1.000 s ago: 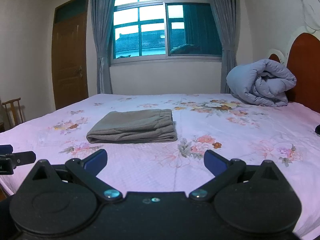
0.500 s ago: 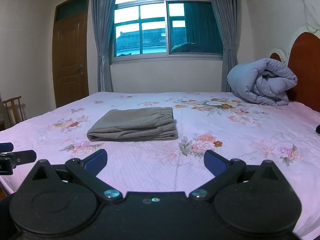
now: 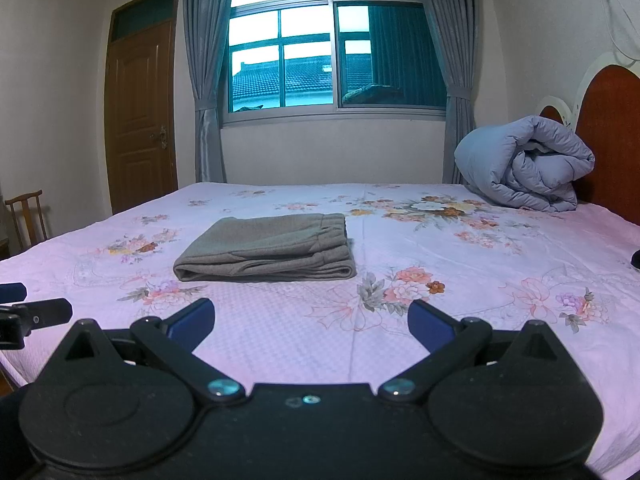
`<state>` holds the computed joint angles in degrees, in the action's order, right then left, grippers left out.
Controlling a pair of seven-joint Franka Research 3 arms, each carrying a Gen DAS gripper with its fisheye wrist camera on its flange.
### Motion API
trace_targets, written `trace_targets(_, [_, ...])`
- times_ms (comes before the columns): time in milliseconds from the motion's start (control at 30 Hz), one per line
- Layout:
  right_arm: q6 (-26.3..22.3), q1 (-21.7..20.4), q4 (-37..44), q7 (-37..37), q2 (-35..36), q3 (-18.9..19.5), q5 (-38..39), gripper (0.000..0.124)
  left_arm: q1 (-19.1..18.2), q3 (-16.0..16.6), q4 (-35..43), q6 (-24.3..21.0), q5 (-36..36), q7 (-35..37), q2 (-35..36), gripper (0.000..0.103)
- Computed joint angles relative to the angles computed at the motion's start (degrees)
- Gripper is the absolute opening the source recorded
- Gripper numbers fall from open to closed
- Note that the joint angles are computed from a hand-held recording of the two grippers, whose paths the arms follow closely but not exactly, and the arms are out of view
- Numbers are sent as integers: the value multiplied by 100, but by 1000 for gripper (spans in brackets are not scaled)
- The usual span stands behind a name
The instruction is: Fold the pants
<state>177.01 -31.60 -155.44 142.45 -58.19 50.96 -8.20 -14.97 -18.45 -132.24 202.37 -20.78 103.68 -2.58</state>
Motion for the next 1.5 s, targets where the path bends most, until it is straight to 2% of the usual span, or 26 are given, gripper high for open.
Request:
trace_targets(433, [10, 16, -7, -16, 17, -31, -14, 97, -5, 74, -25, 63, 291, -208, 16, 103])
trace_targets(1200, [-11, 29, -3, -24, 10, -37, -18, 97, -10, 83, -21, 87, 327, -226, 22, 103])
trace_targets(1300, [-2, 23, -4, -22, 12, -35, -21, 97, -25, 84, -39, 224, 280, -179, 42, 103])
trace_targets(1433, [-11, 34, -5, -27, 10, -42, -21, 97, -47, 218, -106, 366, 809, -598, 42, 103])
trace_targets(1500, [-12, 31, -3, -25, 13, -39, -21, 97, -46, 185, -108, 335, 710, -510, 24, 103])
